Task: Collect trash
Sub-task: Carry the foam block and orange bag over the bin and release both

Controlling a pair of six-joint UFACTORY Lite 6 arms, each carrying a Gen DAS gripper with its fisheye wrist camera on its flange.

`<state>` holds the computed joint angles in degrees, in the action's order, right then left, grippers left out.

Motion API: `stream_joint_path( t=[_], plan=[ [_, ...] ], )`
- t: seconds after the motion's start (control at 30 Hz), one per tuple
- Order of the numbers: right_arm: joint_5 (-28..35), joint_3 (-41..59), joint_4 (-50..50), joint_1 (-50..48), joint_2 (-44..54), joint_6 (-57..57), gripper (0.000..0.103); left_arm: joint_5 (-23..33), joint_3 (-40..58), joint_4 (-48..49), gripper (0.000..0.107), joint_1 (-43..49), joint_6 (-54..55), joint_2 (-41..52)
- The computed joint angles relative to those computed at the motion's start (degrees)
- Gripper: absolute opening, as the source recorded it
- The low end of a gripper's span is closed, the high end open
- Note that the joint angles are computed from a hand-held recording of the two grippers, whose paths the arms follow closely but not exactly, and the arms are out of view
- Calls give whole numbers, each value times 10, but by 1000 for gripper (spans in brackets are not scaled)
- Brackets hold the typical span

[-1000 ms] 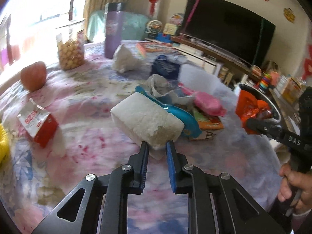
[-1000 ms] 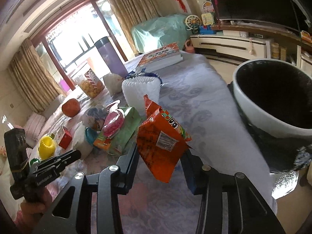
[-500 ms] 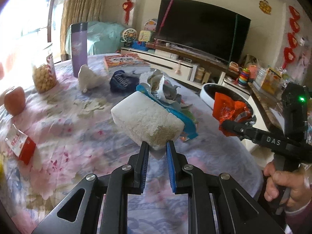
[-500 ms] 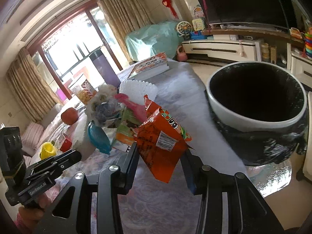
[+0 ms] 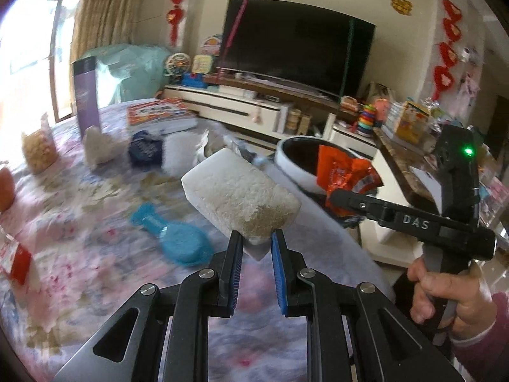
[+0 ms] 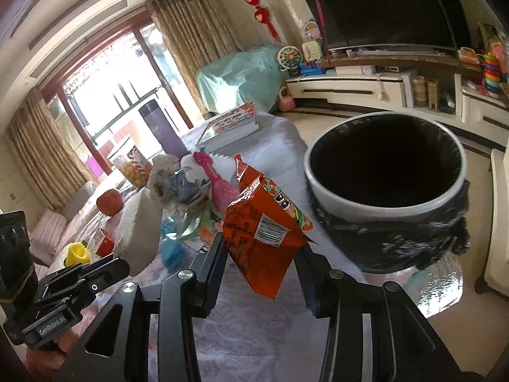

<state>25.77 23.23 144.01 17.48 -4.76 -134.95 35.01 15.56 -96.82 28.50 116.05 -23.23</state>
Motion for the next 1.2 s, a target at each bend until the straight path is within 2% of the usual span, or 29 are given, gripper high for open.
stream_joint_path(
  t=[0.1,0.33,0.73,1.07,1.2],
  plan=[
    [1,-11,-41,-32,-22,28,43,-16,8,-36,16,-53,16,10],
    [4,-26,-116,-93,-53,76,43,-32,64,-158,16,-128,123,117],
    [21,0,-210,-185,-30,126,43,-82,203,-319,16,-253,229,282],
    [22,76,-269,-230,34,156,43,-122,342,-321,16,-297,210,392],
    [19,112,-283,-237,70,165,43,-143,401,-293,17,-310,172,431]
  ],
)
